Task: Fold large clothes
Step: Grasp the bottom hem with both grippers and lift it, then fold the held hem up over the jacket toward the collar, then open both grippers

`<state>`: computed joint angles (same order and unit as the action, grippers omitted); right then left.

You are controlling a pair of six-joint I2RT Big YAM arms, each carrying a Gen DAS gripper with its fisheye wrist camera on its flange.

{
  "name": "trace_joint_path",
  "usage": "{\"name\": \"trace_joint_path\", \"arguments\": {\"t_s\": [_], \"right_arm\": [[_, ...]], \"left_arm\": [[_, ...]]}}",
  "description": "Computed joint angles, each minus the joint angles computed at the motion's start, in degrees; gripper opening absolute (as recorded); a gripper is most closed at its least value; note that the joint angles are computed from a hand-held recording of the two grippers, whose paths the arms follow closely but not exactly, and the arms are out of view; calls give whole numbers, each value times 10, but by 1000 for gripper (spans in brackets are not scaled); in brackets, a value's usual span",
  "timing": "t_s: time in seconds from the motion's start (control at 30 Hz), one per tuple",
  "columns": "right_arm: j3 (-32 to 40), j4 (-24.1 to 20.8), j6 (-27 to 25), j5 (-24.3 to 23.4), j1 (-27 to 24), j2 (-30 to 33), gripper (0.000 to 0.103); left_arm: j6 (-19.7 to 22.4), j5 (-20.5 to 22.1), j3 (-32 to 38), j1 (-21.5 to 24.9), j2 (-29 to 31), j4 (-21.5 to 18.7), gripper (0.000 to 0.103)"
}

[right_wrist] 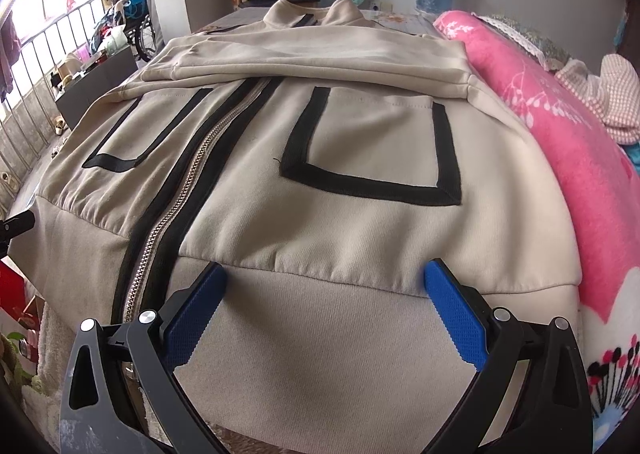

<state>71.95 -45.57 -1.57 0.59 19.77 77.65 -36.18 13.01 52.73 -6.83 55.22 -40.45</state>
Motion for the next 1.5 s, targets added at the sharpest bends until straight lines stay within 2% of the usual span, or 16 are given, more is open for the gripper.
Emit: {"name": "trace_joint_path", "arguments": {"t_s": [0.07, 0.2, 0.27, 0.37, 0.5, 0.57, 0.77, 0.97, 1.03, 1.1, 1.23, 1.43, 1.5], "right_arm": [[-9, 14, -4, -3, -1, -6, 95], [-8, 9, -13, -14, -5, -7, 95], [-2, -2, -21, -18, -6, -3, 95], [6, -22, -33, -21, -6, -5, 95], [-4, -40, -25, -43, -18, -30, 95], [-11, -51, -20, -58, -31, -45, 95], [-38, -65, 7, -59, -86, -99, 94], [-46, -69, 33, -67, -139, -113, 76], [-44, -67, 43, -84, -153, -108, 71], [-40, -66, 53, -103, -162, -98, 61], [-36, -52, 58, -108, -170, -84, 53], [-39, -63, 64, -128, -177, -88, 43], [-44, -75, 62, -139, -176, -92, 34]], "left_arm": [[4, -6, 1, -3, 4, -1, 31], [29, -52, 27, -19, 25, -47, 26], [41, -91, 44, -35, 36, -75, 21], [55, -156, 66, -65, 52, -110, 19], [66, -212, 82, -88, 67, -138, 18], [65, -218, 84, -90, 69, -142, 18], [70, -234, 89, -96, 75, -148, 18], [72, -254, 98, -106, 84, -159, 18], [71, -255, 100, -107, 86, -162, 18], [71, -258, 102, -108, 87, -164, 18], [71, -262, 104, -110, 89, -169, 18], [67, -265, 107, -112, 92, -172, 18], [67, -266, 108, -112, 92, -173, 18]]}}
